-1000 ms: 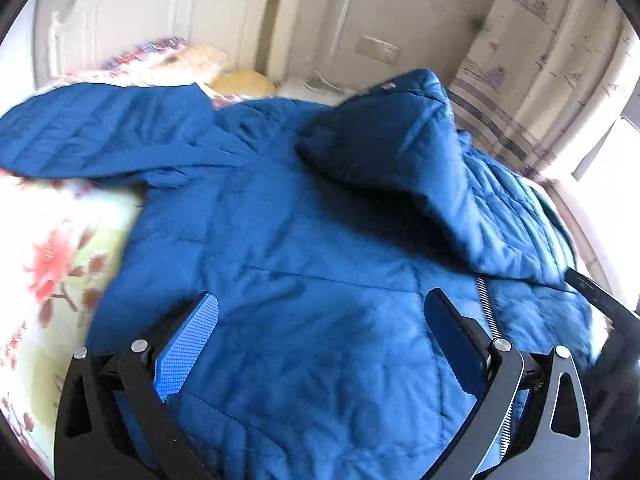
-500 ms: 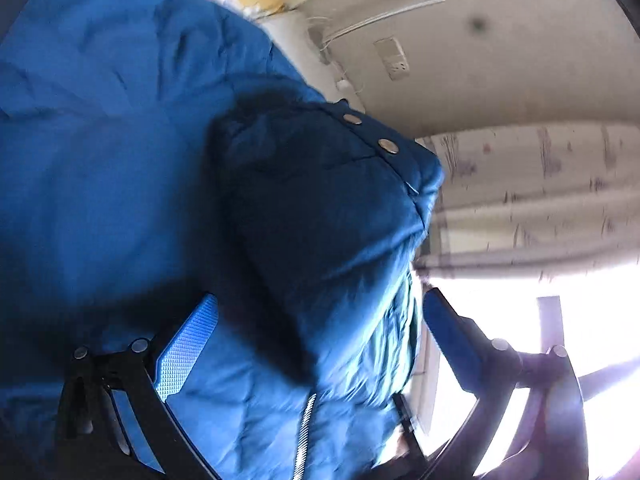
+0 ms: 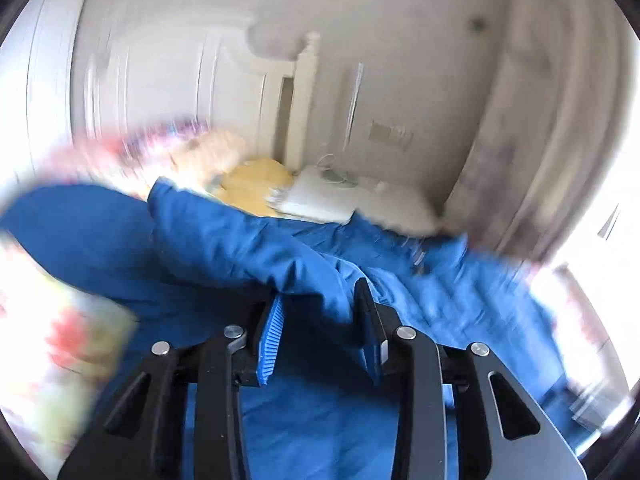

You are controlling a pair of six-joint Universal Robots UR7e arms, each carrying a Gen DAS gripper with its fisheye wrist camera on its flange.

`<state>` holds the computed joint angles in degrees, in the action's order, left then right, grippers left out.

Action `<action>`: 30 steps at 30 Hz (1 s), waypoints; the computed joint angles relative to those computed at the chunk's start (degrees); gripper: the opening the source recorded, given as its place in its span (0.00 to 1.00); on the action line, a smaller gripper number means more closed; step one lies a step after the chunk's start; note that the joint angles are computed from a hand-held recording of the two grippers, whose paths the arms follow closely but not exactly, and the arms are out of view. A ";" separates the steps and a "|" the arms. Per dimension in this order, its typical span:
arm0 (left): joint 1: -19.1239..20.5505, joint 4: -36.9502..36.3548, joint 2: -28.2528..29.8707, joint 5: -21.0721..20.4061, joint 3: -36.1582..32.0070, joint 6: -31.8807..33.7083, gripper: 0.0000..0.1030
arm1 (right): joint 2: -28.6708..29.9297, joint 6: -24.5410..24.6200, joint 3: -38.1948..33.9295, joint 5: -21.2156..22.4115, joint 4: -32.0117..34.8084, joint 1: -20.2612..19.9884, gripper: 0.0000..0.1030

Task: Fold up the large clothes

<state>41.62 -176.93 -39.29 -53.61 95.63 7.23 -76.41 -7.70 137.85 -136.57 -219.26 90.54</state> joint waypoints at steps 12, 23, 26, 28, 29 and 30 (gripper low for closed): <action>2.96 19.02 -5.03 -0.89 1.83 -8.83 0.89 | -0.43 -0.12 0.33 0.30 -0.08 -0.06 0.66; 3.55 10.08 -6.49 14.07 2.54 -2.56 0.88 | -0.59 -0.07 0.13 -0.20 0.57 0.25 0.67; 2.44 7.89 -1.86 12.74 -1.90 7.11 0.91 | -0.78 -0.05 -0.01 -0.34 1.04 0.30 0.67; 2.73 14.98 0.65 12.20 -5.26 5.63 0.91 | -0.87 -0.11 0.05 -0.21 1.03 0.21 0.67; 3.16 19.85 1.57 12.15 -6.56 3.57 0.91 | -0.88 -0.13 0.06 -0.20 1.02 0.20 0.67; 3.58 22.44 2.75 12.82 -7.29 2.95 0.92 | -0.90 -0.13 0.08 -0.19 1.05 0.17 0.67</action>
